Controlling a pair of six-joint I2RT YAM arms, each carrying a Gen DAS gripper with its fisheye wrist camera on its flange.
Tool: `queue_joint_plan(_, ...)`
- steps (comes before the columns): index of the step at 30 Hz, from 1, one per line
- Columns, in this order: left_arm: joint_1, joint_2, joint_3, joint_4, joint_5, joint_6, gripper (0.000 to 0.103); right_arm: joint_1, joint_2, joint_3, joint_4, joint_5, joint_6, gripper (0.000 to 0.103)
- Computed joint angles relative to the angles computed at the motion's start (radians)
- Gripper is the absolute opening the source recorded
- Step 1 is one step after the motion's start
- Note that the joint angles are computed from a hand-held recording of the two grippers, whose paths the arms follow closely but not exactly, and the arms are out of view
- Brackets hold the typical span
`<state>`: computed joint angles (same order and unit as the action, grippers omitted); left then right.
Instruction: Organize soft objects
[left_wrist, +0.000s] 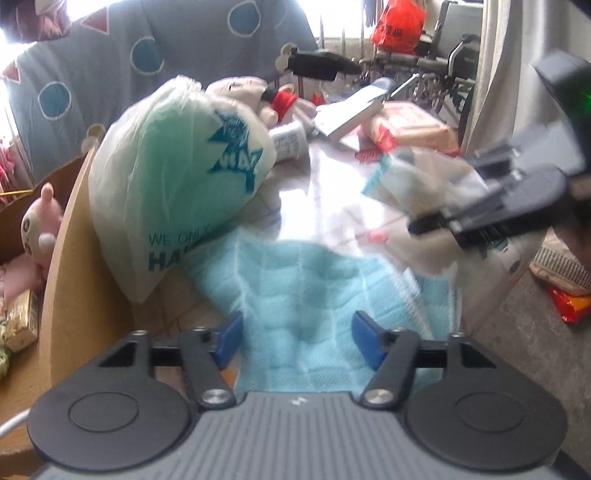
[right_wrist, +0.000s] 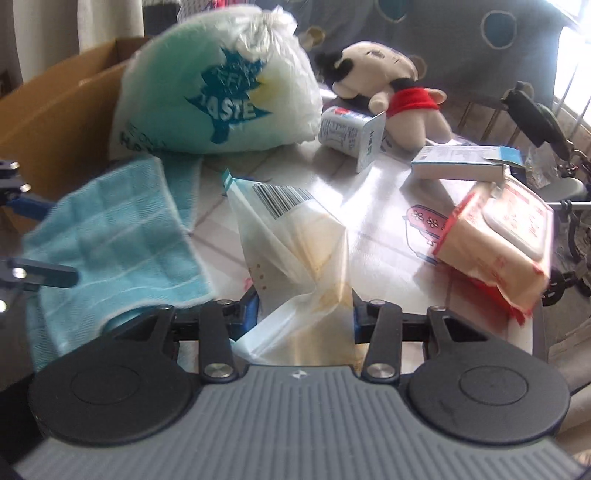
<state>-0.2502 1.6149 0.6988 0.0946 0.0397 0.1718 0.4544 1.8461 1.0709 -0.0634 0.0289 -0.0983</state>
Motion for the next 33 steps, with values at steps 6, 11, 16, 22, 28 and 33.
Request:
queue_joint_plan(6, -0.002, 0.003, 0.032, -0.035, 0.079, 0.004, 0.096, 0.019, -0.175, -0.174, 0.069, 0.039, 0.070, 0.042)
queue_joint_plan(11, -0.021, 0.002, -0.009, 0.043, 0.049, 0.026, 0.099, -0.014, -0.310, -0.264, 0.066, -0.044, 0.163, 0.043)
queue_joint_plan(16, -0.045, 0.038, -0.010, 0.060, 0.048, 0.043, 0.103, -0.012, -0.370, -0.336, 0.078, -0.035, 0.199, 0.043)
queue_joint_plan(22, -0.026, 0.142, 0.031, 0.043, 0.080, 0.002, 0.096, -0.017, -0.398, -0.386, 0.094, -0.045, 0.237, 0.044)
queue_joint_plan(28, -0.011, 0.120, -0.001, 0.074, 0.107, 0.020, 0.038, 0.004, -0.401, -0.393, 0.092, -0.030, 0.234, 0.044)
queue_joint_plan(33, -0.043, 0.104, 0.004, 0.041, 0.107, -0.010, 0.020, 0.030, -0.418, -0.396, 0.092, -0.022, 0.252, 0.044)
